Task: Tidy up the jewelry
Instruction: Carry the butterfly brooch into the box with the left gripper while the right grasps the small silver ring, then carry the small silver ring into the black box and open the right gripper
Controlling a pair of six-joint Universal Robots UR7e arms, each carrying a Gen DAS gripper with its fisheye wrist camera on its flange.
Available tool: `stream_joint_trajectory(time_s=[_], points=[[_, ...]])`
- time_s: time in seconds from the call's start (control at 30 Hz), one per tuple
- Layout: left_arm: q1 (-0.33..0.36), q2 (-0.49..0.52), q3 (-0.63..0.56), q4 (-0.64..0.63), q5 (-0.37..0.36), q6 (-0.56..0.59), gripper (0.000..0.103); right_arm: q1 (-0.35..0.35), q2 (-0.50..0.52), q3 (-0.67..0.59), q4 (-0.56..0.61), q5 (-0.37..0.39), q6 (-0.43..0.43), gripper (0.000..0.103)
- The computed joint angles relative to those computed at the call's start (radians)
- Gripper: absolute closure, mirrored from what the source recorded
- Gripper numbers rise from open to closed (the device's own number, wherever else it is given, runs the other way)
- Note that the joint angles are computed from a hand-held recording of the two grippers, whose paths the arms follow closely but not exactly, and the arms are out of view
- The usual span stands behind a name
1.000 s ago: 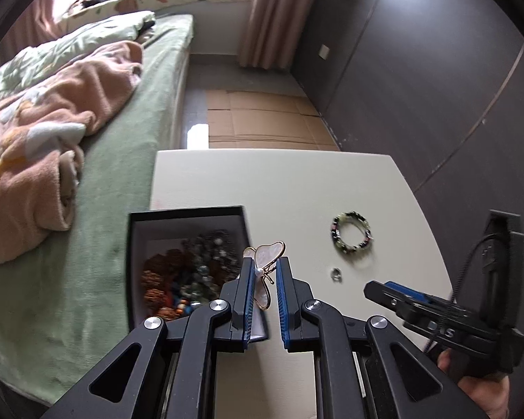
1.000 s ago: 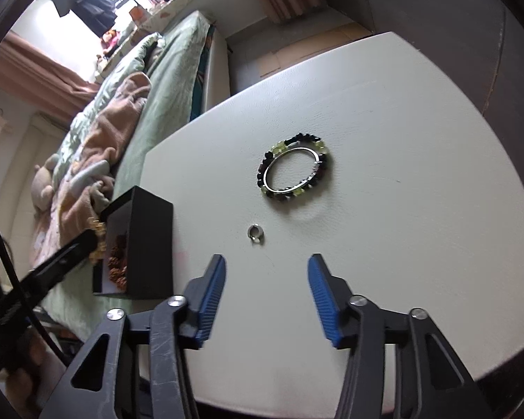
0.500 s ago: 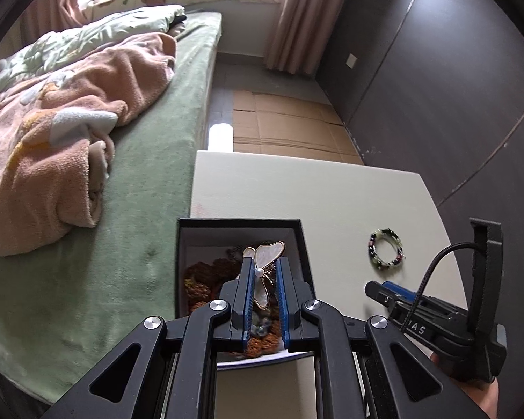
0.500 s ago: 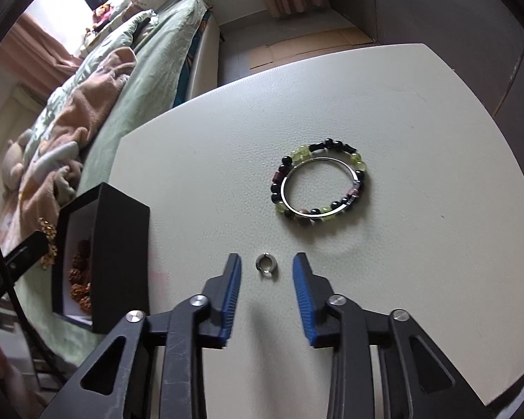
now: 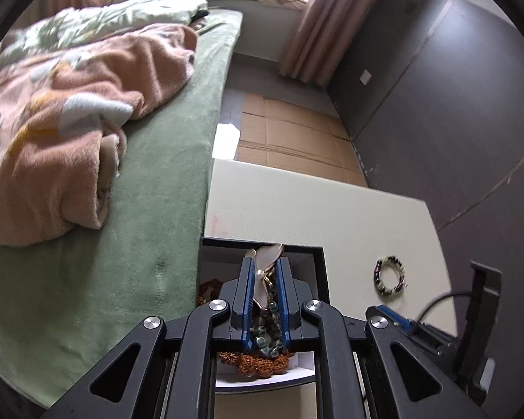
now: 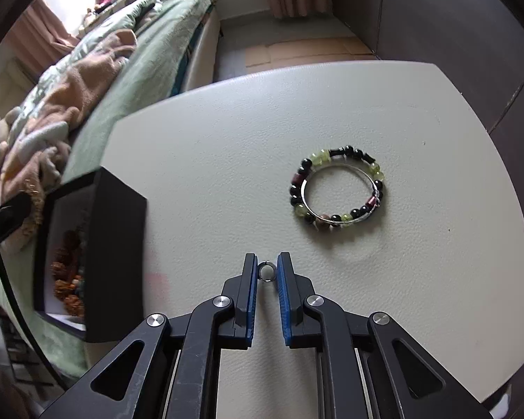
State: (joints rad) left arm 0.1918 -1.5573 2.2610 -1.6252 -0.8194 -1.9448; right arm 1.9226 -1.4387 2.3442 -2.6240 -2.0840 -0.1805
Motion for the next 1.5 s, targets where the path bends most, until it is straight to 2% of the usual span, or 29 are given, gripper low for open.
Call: stream_joint_trajectory(time_s=[0.03, 0.07, 0.1, 0.23, 0.43, 0.53, 0.67, 0.93, 0.97, 1.0, 1.07, 1.1, 1.2, 1.23, 1.3, 1.5], points=[[0.001, -0.005, 0.001, 0.001, -0.003, -0.008, 0.074, 0.007, -0.003, -0.003, -0.001, 0.009, 0.0, 0.09], [0.001, -0.01, 0.001, 0.006, -0.007, -0.021, 0.049, 0.014, -0.013, -0.003, -0.002, 0.021, -0.004, 0.09], [-0.001, -0.013, 0.004, 0.006, -0.004, -0.027, 0.032, 0.021, -0.028, -0.002, -0.003, 0.037, -0.009, 0.09], [-0.034, -0.02, -0.007, 0.061, 0.02, -0.074, 0.031, 0.04, -0.072, 0.001, 0.005, 0.087, -0.016, 0.09], [-0.062, -0.033, -0.014, 0.106, 0.002, -0.11, 0.031, 0.067, -0.107, -0.012, 0.026, 0.182, -0.023, 0.09], [-0.086, -0.041, -0.023, 0.168, -0.006, -0.174, 0.031, 0.084, -0.099, -0.021, 0.031, 0.218, -0.026, 0.09], [-0.103, -0.06, -0.016, 0.189, -0.031, -0.214, 0.031, 0.104, -0.077, -0.04, 0.054, 0.262, -0.01, 0.09], [-0.151, -0.065, -0.031, 0.278, -0.064, -0.307, 0.031, 0.104, -0.041, -0.058, 0.089, 0.378, 0.008, 0.09], [-0.154, -0.068, -0.03, 0.283, -0.069, -0.312, 0.031, 0.106, -0.036, -0.065, 0.107, 0.382, 0.008, 0.084], [-0.156, -0.069, -0.03, 0.287, -0.073, -0.317, 0.031, 0.107, -0.034, -0.078, 0.144, 0.391, 0.005, 0.065], [-0.161, -0.066, -0.034, 0.303, -0.08, -0.325, 0.031, 0.101, -0.05, -0.09, 0.183, 0.406, 0.001, 0.042], [-0.162, -0.062, -0.037, 0.309, -0.081, -0.321, 0.029, 0.1, -0.061, -0.089, 0.177, 0.399, 0.002, 0.037], [-0.166, -0.052, -0.04, 0.298, -0.073, -0.292, 0.016, 0.094, -0.097, -0.111, 0.224, 0.377, -0.001, 0.032], [-0.167, -0.046, -0.043, 0.296, -0.068, -0.283, 0.015, 0.09, -0.107, -0.123, 0.245, 0.365, -0.002, 0.03], [-0.164, -0.019, -0.056, 0.287, -0.06, -0.254, 0.014, 0.094, -0.124, -0.145, 0.273, 0.32, -0.015, 0.016], [-0.143, 0.038, -0.073, 0.198, -0.031, -0.164, 0.014, 0.065, -0.165, -0.178, 0.319, 0.225, -0.056, 0.014]])
